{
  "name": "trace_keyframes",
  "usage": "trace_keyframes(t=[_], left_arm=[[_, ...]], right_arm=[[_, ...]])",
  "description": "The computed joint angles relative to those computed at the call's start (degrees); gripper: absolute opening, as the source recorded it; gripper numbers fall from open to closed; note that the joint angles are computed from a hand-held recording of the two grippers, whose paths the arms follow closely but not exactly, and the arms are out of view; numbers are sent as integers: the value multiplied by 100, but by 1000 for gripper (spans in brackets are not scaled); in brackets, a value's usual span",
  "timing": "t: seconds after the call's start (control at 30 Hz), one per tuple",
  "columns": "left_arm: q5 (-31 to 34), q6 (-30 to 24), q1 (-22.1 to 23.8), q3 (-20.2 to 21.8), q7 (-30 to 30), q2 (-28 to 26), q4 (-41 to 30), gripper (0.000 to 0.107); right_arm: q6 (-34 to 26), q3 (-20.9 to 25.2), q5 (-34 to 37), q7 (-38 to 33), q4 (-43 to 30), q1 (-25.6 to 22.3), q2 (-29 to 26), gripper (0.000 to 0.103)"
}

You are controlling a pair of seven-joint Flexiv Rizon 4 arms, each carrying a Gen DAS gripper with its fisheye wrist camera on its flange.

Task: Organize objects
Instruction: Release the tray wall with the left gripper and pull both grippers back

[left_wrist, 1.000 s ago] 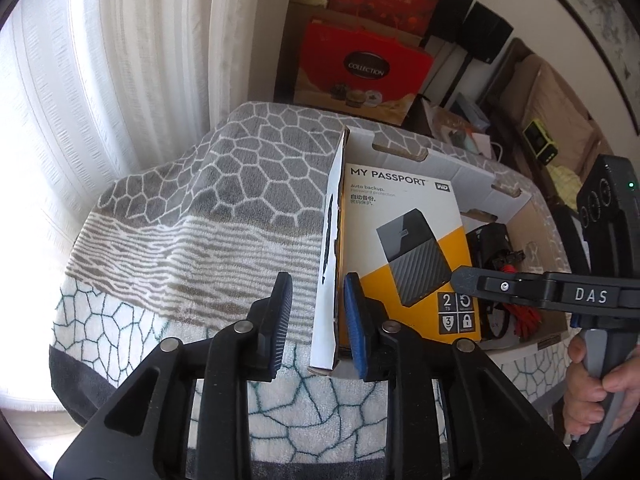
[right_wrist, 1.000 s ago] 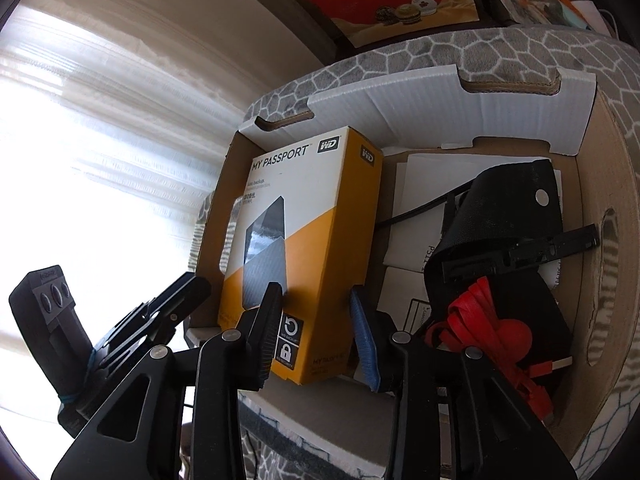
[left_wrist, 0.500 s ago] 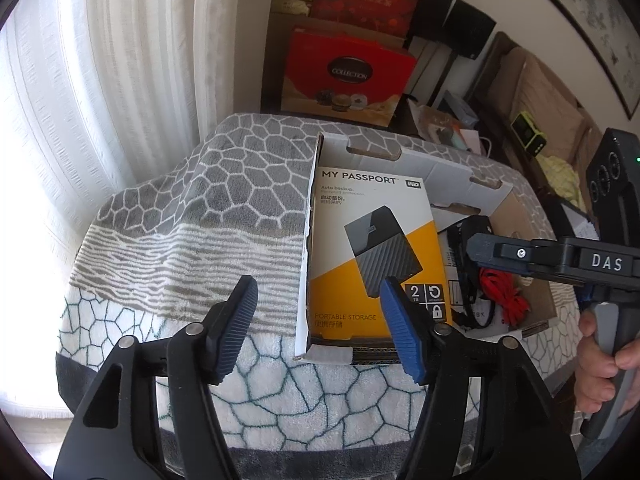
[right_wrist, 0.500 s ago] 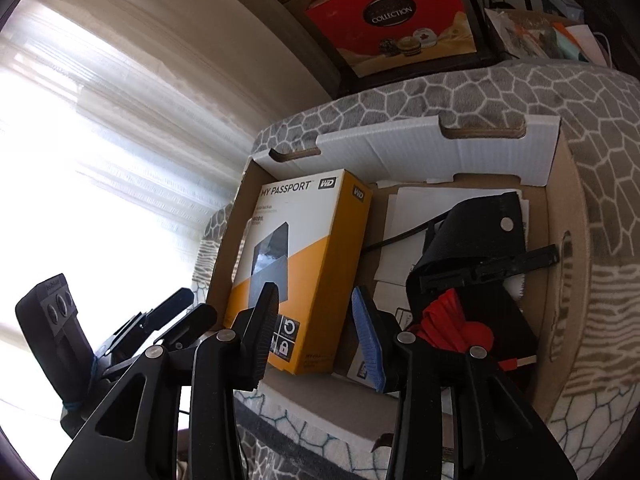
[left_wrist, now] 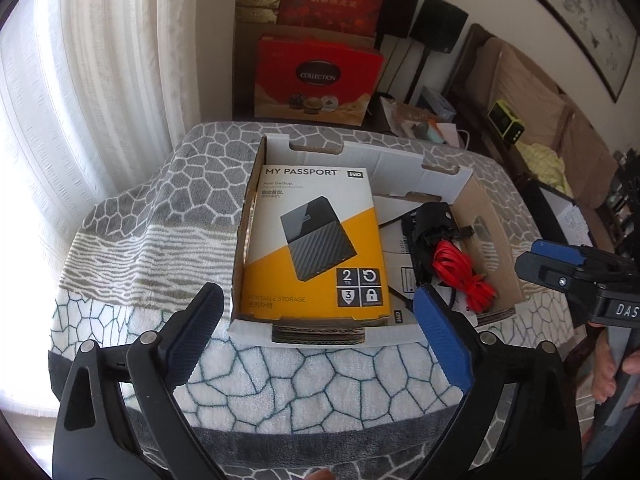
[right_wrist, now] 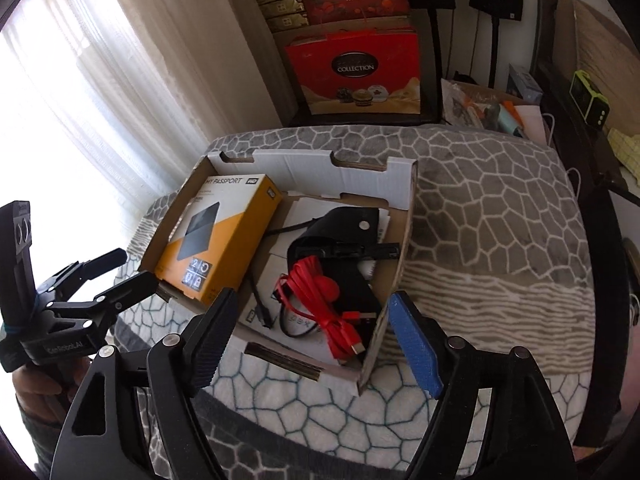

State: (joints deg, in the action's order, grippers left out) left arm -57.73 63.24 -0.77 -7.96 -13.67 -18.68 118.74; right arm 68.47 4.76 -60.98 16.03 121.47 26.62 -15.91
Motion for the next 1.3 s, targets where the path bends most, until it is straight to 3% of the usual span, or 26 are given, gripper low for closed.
trace_keyframes(t=[0.07, 0.1, 0.3, 0.53, 0.67, 0.87, 1.3], left_arm=[[-145, 115, -51, -46, 144, 113, 134, 96], [-214, 187, -93, -55, 192, 166, 197, 103], [-710, 278, -347, -28, 557, 490, 537, 103], [-1205, 474, -675, 91, 906, 724, 818, 103], [-1321, 330, -735, 184, 982, 835, 907, 103], [-1959, 735, -997, 201, 1554, 976, 1105, 103], [-2346, 596, -1164, 325, 1826, 1102, 1342, 103]], right_arm=[[-295, 59, -21, 79, 108, 72, 151, 87], [-444, 109, 4, 110, 151, 92, 215, 87], [-1185, 380, -123, 624, 384, 175, 555, 101], [-1586, 619, -216, 994, 536, 203, 721, 101], [-1685, 672, -275, 1231, 593, 234, 731, 101], [-2076, 772, -221, 1466, 617, 367, 739, 101], [-2801, 977, -92, 1948, 732, 649, 858, 101]])
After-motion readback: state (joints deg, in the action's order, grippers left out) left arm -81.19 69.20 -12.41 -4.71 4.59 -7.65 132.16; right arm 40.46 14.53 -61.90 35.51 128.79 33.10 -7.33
